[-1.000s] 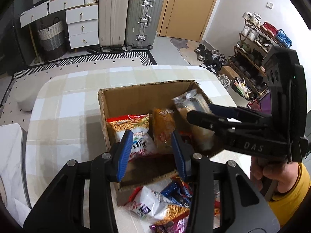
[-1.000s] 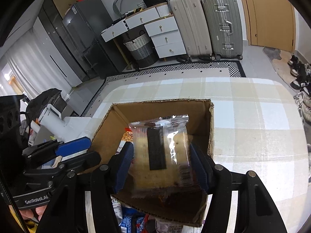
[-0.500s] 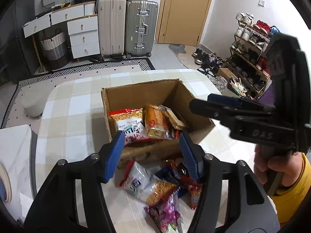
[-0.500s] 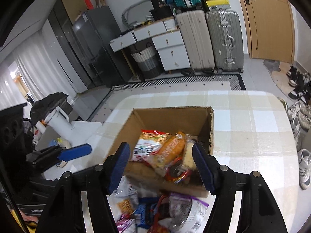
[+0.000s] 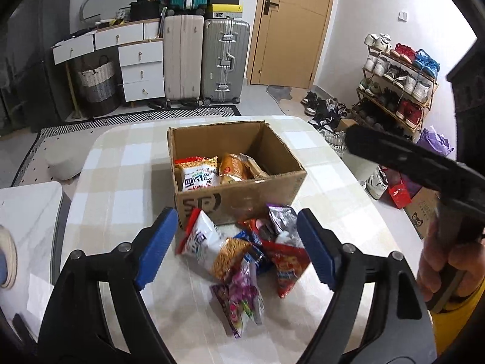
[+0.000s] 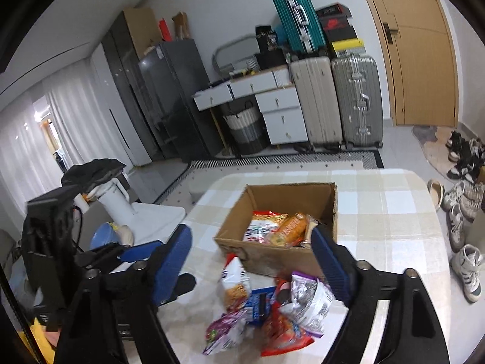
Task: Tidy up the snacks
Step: 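Move both tools back toward the remaining snack bags on the table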
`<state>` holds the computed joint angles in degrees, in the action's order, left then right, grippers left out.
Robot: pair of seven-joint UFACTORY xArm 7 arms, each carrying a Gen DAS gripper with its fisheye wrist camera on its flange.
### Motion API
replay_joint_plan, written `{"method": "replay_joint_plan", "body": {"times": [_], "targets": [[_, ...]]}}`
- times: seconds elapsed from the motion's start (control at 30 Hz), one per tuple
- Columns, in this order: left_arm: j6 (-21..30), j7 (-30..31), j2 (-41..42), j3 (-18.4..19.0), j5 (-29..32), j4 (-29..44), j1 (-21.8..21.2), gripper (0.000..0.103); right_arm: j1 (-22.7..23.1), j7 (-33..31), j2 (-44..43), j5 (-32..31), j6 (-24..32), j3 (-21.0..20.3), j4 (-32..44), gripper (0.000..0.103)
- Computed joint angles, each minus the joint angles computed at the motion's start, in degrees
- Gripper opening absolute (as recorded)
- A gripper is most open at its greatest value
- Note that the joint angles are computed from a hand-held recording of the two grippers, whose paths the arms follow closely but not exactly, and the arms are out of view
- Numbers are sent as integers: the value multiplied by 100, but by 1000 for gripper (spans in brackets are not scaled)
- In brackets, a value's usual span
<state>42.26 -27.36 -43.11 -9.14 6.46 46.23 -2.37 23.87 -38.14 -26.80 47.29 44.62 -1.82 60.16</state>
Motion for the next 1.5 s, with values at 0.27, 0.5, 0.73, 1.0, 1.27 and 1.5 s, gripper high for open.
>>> {"method": "replay_joint_plan", "body": {"times": [0.27,0.5,0.73,1.0,1.27,1.5], "targets": [[282,-444,-1063,-197,-88,-484,-92,82,286,-272,-1403,126,-536,-78,-949,98],[563,-464,-1685,-256,-132,-741,-172,96,580,-105,-2099,-224,-754,-266,-1434,100],[646,-468,-2148,-323,-145,-1282,-261,102,696,174,-2559,-444,-980,-396,-2109,100],[453,-476,-1879,-142,-403,-1861,-441,102,777,329,-2620,-638,-1062,-620,-2617,100],[-171,-439,-1164,51,-575,-2160,-539,102,852,302,-2520,-614,-1062,-760,-2847,100],[-589,-464,-582,162,-674,-2214,-502,102,852,224,-2308,-495,-1017,-790,-3022,100]]}}
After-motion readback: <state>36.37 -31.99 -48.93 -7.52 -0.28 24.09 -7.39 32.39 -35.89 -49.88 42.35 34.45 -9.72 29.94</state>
